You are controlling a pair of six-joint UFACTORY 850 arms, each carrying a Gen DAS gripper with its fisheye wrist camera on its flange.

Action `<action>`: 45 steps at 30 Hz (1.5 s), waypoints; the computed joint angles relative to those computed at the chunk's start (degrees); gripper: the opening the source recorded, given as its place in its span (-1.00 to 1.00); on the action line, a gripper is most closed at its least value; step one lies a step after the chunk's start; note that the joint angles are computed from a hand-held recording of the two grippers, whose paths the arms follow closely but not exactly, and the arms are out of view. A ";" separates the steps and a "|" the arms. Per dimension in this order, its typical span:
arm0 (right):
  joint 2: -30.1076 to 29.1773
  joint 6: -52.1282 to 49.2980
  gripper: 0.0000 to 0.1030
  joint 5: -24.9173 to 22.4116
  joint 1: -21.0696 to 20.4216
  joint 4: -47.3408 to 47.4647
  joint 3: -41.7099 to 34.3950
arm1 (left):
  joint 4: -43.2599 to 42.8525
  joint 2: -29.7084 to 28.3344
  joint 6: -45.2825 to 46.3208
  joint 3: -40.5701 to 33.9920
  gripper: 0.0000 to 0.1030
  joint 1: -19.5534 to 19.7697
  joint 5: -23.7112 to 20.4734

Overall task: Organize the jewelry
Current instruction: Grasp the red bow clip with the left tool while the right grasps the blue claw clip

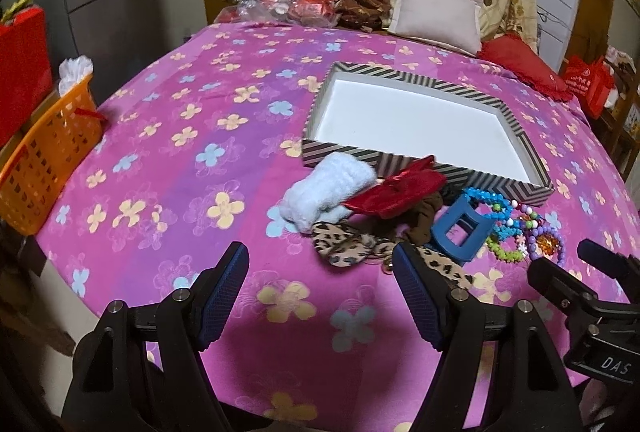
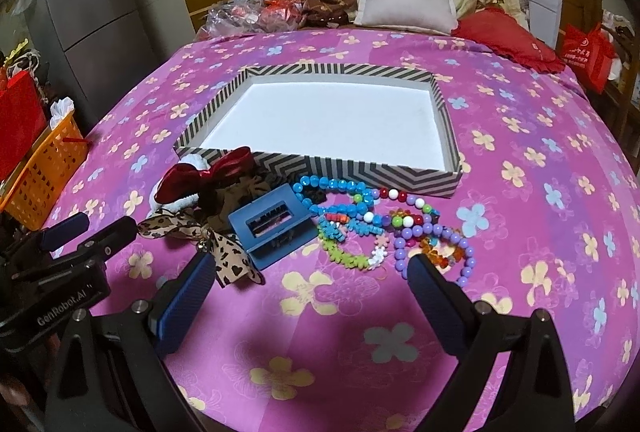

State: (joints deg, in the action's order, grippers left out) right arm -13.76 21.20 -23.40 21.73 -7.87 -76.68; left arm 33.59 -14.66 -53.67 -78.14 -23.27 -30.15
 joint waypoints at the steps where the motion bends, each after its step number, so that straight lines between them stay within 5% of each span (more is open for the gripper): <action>1: -0.10 -0.67 0.90 -0.03 -0.07 0.64 -0.04 | -0.48 0.06 0.13 0.13 0.51 0.35 0.18; 16: -2.75 -7.89 0.88 -0.74 -0.62 7.65 -2.12 | -16.40 -1.15 16.91 -0.70 0.51 3.24 3.57; 30: -3.48 -8.97 0.88 -1.43 -2.21 9.41 -2.03 | -14.77 -9.37 21.29 -9.85 0.50 1.56 2.93; 34: -4.24 -9.87 0.87 -1.72 -2.30 10.19 -2.47 | -19.85 -11.28 26.42 -11.84 -0.26 2.00 3.51; 37: -4.99 -12.42 0.87 -2.10 -2.45 12.76 -3.13 | -29.10 -12.34 33.25 -13.02 -0.59 3.16 3.50; 40: -5.77 -18.90 0.82 -2.51 -2.94 20.01 -3.93 | -30.05 -11.82 32.70 -12.48 -0.69 3.54 4.35; 45: -7.96 -32.57 0.24 -4.89 -4.47 36.46 -5.95 | -29.87 -9.32 31.47 -10.41 -0.72 4.34 5.89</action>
